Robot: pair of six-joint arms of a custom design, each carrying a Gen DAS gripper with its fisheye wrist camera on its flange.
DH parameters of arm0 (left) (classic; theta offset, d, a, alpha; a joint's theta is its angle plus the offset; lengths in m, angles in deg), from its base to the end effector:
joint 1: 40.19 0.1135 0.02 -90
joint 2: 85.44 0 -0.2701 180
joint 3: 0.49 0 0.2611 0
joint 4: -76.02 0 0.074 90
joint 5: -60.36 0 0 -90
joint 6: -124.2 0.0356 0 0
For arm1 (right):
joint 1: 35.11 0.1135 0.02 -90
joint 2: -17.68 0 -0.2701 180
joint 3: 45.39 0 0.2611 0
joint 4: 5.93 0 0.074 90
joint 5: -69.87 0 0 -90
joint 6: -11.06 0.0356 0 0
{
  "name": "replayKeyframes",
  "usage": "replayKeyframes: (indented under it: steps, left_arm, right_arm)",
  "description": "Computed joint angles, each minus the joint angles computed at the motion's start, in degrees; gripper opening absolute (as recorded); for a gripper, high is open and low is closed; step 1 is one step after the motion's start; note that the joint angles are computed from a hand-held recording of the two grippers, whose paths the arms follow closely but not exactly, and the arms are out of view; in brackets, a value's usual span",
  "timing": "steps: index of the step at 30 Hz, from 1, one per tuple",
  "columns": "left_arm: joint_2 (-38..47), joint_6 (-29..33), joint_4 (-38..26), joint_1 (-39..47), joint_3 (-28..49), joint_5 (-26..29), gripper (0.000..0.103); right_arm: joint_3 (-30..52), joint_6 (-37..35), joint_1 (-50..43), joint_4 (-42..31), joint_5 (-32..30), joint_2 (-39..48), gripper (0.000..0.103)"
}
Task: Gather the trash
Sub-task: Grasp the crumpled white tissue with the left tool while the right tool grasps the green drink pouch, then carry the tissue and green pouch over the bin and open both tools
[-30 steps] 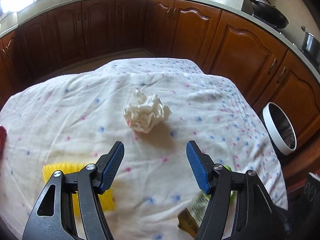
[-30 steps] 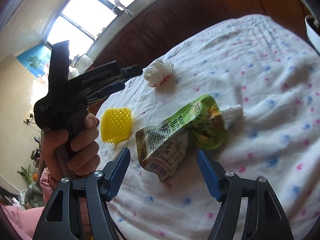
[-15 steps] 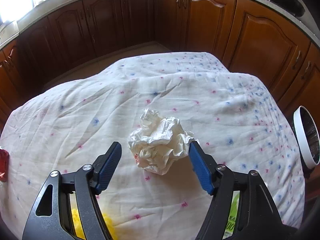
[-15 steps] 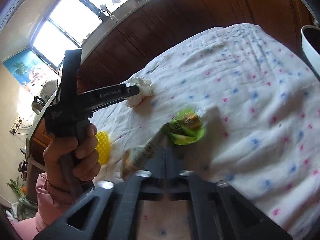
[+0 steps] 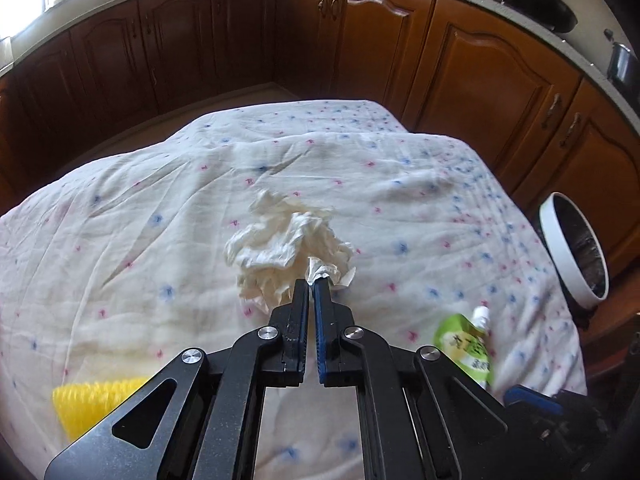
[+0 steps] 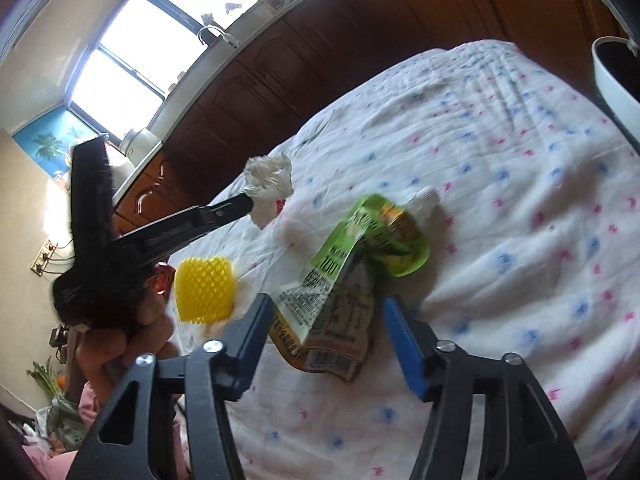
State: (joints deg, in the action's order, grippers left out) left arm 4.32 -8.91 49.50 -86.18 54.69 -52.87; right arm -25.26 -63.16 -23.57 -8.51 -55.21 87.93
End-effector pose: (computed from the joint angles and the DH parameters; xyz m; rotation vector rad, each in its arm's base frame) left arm 0.2084 -0.1955 0.1420 -0.0697 2.5067 -0.0859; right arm 0.1513 0.0518 0.0853 -0.1731 2.4951 0.9621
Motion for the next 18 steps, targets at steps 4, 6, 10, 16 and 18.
replayKeyframes:
  steps: [4, 6, 10, 16, 18]
  left_arm:
    - [-6.90, -4.04, -1.45, -3.86, -4.02, -1.24, 0.003]
    - [-10.09, -5.83, -2.74, -5.66, -5.59, -2.11, 0.003]
    - [-16.59, -9.84, -5.94, -8.74, -8.64, -3.95, 0.003]
    - [-17.62, -12.43, -5.61, -10.63, -10.27, -3.72, 0.003]
    - [-17.12, -13.21, -5.19, -11.76, -10.25, -3.65, 0.003]
  right_arm:
    - [2.34, 4.01, 2.38, 8.98, 3.75, 11.83, 0.067]
    - [3.43, 4.06, 1.76, 11.35, 3.49, 14.89, 0.064]
    - [5.92, 2.67, 2.56, 10.55, 3.02, 17.53, 0.027]
    - [1.94, -2.86, -2.06, 5.36, 0.73, 7.06, 0.023]
    - [1.23, -7.80, -7.81, -2.20, -1.05, -0.32, 0.023]
